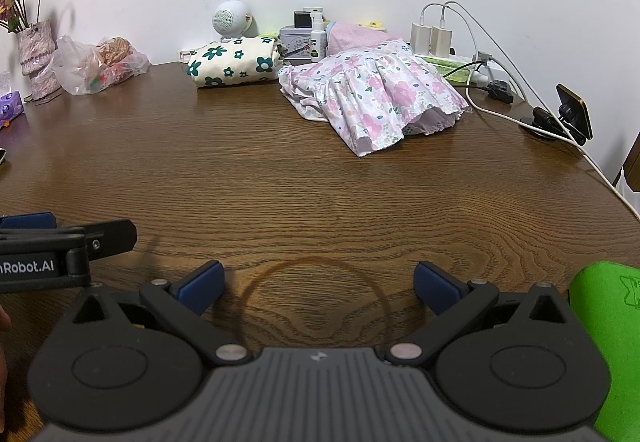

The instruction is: Fold clothes

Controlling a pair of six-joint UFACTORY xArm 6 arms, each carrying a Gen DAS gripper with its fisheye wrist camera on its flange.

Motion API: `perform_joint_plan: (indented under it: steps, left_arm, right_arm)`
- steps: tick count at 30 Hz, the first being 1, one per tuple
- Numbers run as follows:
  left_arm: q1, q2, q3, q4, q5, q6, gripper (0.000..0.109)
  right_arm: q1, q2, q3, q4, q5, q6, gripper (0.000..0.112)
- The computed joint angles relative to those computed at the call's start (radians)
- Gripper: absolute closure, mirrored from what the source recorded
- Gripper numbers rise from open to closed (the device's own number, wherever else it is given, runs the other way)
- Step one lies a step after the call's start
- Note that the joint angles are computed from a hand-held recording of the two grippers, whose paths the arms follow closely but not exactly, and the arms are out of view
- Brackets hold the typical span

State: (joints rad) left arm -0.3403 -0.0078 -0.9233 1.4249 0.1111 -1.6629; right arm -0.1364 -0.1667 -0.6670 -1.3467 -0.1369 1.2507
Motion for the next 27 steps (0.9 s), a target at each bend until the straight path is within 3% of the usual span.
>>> perform_joint_plan:
  steps: [27]
  left_arm:
    - [0.006, -0.010, 0.011, 0.008, -0.010, -0.009, 0.006]
  right_arm:
    - [-0.001, -0.003, 0.001, -0.013, 0.000, 0.010, 0.010]
